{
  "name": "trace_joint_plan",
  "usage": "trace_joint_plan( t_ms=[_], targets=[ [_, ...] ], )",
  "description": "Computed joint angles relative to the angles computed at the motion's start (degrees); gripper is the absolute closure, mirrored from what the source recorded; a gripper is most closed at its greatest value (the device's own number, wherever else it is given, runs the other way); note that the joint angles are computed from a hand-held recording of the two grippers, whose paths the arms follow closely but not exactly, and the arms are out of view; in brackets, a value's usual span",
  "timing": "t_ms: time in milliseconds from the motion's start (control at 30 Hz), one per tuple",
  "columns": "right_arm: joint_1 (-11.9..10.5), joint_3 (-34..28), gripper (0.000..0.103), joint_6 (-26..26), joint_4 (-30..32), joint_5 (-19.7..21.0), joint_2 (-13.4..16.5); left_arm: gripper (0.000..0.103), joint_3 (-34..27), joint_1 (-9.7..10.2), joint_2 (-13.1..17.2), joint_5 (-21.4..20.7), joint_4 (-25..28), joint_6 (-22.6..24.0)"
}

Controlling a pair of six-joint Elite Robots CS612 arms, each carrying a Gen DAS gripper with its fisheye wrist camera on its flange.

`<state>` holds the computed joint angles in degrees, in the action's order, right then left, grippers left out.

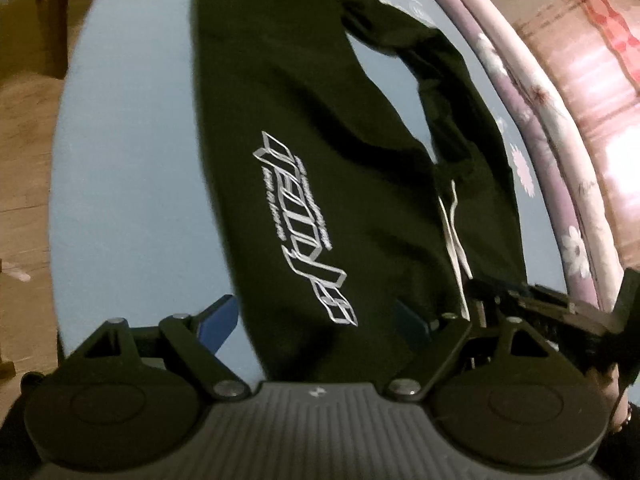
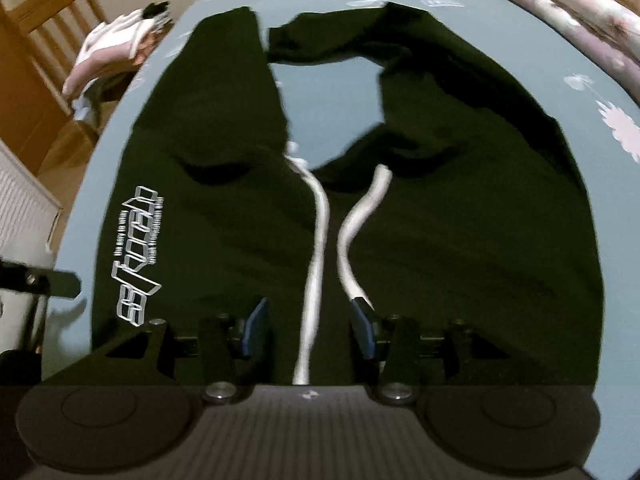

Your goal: Fold clothes

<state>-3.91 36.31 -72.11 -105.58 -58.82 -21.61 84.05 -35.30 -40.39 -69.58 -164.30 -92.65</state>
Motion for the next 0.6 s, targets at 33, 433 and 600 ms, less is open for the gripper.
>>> trace_joint_plan(
  t_ms=[33,433,600],
  targets=[
    [-0.1,-0.6,0.052,-0.5,0.6,1.2,0.4,0.019,-0.4,-0.10,0.2,-0.2,0.2,0.1],
    [3.0,-6.9,0.078,4.0,-4.4,4.4,5.6,0.019,-1.2,-1.08,0.0,-2.2,4.5,-2.2],
    [3.5,-5.1,0.077,4.0,-8.1,1.1,5.5,0.019,-1.1,-0.80,0.3,-3.1,4.4,-2.9]
  ],
)
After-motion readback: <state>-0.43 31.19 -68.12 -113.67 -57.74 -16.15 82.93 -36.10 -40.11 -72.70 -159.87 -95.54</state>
